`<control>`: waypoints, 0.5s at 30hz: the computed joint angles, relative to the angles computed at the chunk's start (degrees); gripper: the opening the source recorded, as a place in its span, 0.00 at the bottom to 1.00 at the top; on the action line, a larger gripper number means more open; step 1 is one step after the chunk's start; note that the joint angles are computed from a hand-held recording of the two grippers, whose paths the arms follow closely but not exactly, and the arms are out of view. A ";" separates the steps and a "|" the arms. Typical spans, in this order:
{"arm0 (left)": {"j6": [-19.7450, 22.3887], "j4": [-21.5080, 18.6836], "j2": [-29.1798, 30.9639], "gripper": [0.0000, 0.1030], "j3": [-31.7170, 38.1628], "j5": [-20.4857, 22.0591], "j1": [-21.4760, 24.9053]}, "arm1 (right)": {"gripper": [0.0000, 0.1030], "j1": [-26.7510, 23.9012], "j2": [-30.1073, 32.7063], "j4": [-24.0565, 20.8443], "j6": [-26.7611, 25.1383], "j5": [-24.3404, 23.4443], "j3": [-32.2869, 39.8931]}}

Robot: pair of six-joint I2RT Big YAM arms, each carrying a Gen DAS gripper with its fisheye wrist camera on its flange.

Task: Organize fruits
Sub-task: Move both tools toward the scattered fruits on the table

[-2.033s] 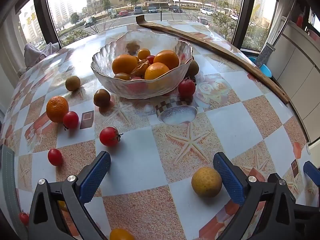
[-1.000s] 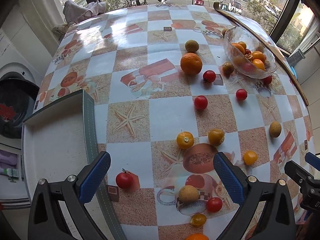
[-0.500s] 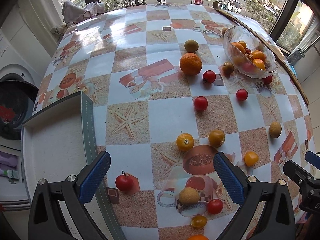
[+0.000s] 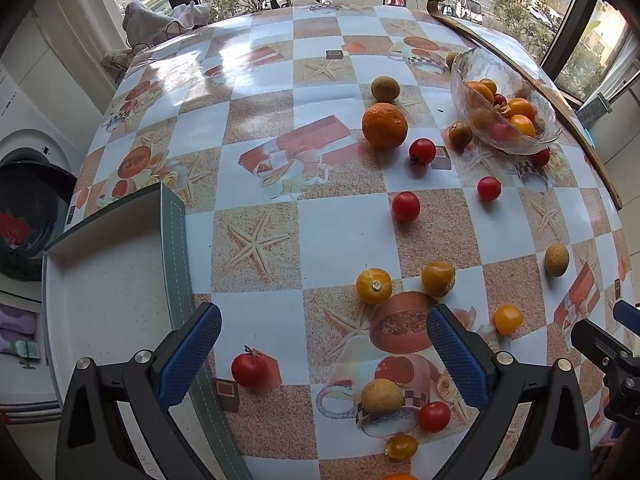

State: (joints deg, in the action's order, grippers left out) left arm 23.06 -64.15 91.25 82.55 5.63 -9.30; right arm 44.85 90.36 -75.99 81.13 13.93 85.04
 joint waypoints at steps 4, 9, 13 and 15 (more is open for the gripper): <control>-0.19 0.28 -0.05 1.00 -0.28 -0.36 -0.23 | 1.00 -0.05 -0.01 0.20 0.01 0.00 -0.11; -0.15 0.29 -0.02 1.00 -0.26 -0.39 -0.25 | 1.00 -0.07 -0.05 0.30 -0.10 -0.01 -0.19; -0.15 0.46 0.05 1.00 -0.31 -0.52 -0.36 | 1.00 -0.15 -0.02 0.39 -0.16 -0.15 -0.31; -0.03 0.59 0.15 1.00 -0.35 -0.56 -0.37 | 1.00 -0.25 -0.01 0.56 -0.25 -0.27 -0.46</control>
State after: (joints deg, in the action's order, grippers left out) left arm 23.03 -63.56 91.40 82.20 5.07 -9.66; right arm 44.60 90.35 -75.42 80.88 13.66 84.58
